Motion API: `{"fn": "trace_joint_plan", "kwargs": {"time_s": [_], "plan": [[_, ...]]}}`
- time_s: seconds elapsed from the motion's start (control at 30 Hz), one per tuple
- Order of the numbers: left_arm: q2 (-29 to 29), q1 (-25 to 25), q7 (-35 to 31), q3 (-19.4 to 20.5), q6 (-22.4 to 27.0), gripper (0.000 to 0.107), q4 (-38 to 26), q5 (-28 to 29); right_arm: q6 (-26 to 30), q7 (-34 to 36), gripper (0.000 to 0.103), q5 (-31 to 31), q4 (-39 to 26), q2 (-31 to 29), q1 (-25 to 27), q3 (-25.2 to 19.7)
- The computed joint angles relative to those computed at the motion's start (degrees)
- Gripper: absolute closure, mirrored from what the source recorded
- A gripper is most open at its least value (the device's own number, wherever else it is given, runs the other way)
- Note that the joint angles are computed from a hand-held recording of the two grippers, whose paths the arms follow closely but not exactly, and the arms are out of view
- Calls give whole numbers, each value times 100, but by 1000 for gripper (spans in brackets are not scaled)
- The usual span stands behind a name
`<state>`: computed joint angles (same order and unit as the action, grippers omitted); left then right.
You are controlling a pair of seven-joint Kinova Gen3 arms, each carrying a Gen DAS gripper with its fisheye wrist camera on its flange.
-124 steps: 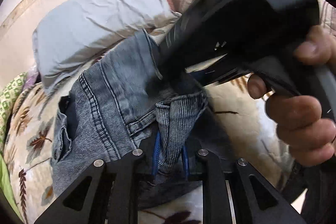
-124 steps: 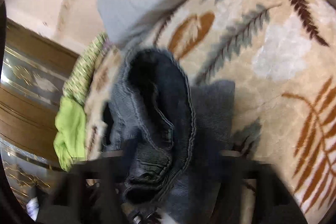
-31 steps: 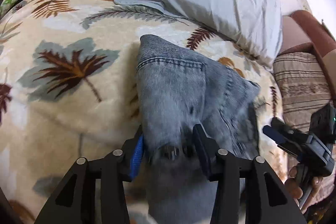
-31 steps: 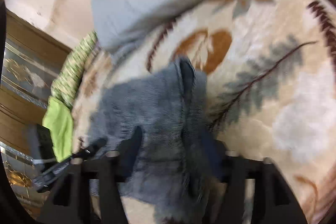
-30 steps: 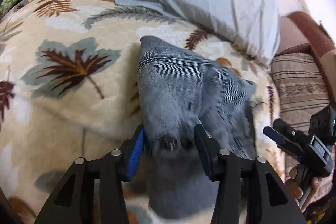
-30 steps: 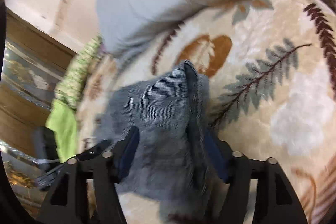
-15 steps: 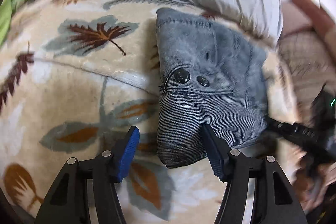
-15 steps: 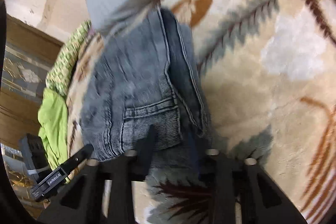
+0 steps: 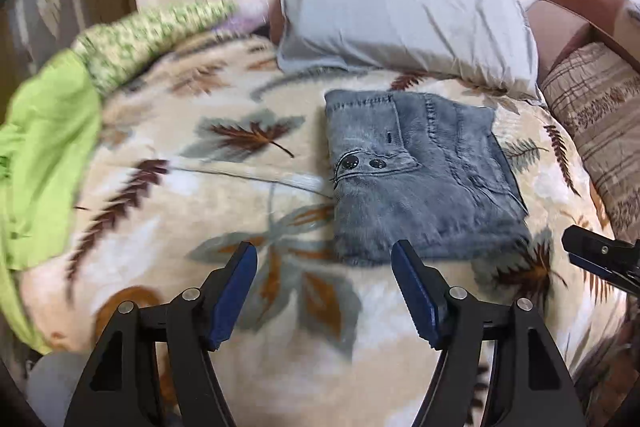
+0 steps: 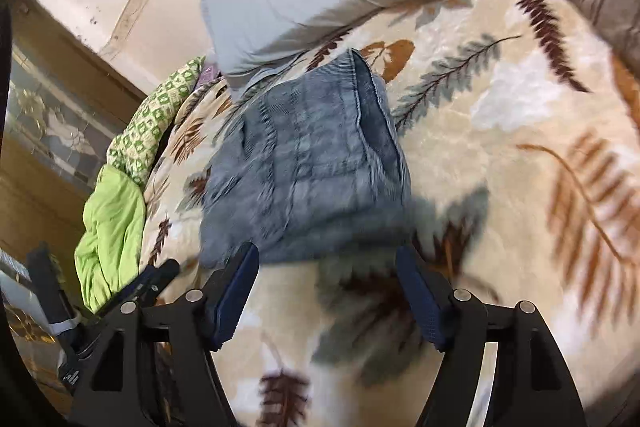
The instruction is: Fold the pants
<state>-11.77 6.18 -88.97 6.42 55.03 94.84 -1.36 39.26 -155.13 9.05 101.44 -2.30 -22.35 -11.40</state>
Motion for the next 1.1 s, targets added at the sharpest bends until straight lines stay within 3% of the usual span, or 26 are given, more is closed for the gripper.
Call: {"fn": "trace_joint_plan", "kwargs": {"time_s": [0.17,0.23,0.4,0.5,0.73,1.1], "plan": [[-738,14,280,156,593,34,64,-105,1165,-1124,30,926,-373,-342,329,-1276],[-865,0,260,218,900,34,-52,-157,1631,-1342,30,1192,-612,-326,264,-1538],[-1128,-65,205,226,1440,34,-470,-159,2592,-1763,30,1623,-1057,-330,-900,-1052],[-1243,-98,73,166,1587,33,-658,-140,3271,-1912,30,1892,-1462,-182,-1060,-1230],[-1327,-190,-172,-41,1914,26,-946,33,4485,-2008,28,2565,-2301,311,-1871,-1123],[-1241,-226,-646,-111,1957,26,-1053,172,4755,-1857,28,2758,-2592,502,-2454,-742]]}}
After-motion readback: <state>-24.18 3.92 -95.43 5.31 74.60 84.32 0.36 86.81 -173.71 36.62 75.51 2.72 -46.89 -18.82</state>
